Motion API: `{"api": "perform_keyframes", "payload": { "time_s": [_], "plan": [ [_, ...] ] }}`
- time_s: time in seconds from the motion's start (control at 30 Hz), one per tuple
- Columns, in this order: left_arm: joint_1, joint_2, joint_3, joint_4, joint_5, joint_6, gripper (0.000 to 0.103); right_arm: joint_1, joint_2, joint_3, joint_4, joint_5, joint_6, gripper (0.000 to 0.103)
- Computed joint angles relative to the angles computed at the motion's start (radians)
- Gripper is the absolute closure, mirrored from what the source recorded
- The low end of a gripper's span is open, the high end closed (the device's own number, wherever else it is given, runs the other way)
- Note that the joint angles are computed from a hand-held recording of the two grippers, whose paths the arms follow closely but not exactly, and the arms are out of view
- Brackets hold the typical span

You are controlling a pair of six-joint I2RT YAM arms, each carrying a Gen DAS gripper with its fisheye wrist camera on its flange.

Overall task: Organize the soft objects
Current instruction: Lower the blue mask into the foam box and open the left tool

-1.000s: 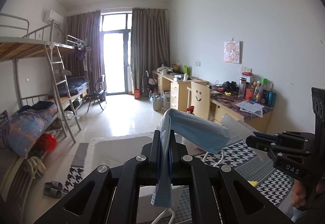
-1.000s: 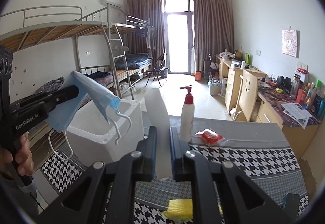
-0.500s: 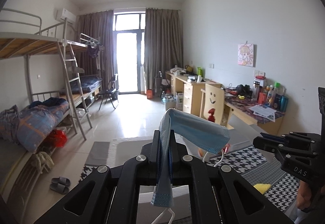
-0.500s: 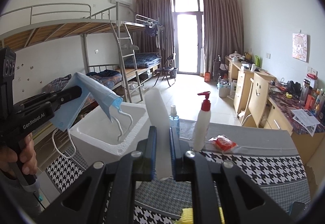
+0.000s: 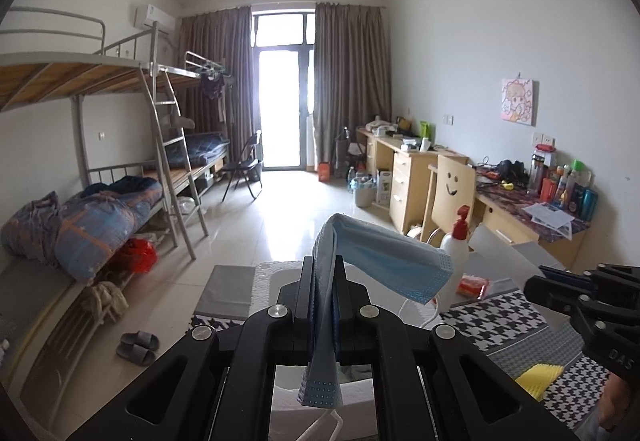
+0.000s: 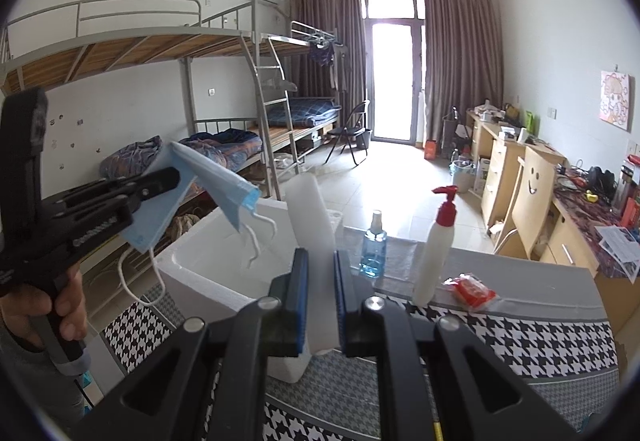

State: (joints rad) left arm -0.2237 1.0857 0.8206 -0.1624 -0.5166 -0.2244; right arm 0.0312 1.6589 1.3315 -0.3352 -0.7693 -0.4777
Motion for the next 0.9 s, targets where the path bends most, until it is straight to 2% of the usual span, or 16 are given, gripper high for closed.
{"api": "perform_keyframes", "payload": {
  "time_s": [0.43,0.9],
  "plan": [
    [0.08,0.082,0.028,-0.005,0.093,0.015,0.097,0.014,-0.001,0.006,-0.012,0.01,-0.019,0.088],
    [0.146,0.194,0.076,-0.029,0.142,0.025,0.096,0.032,0.007,0.007,-0.003,0.044,-0.009,0.088]
  ]
}}
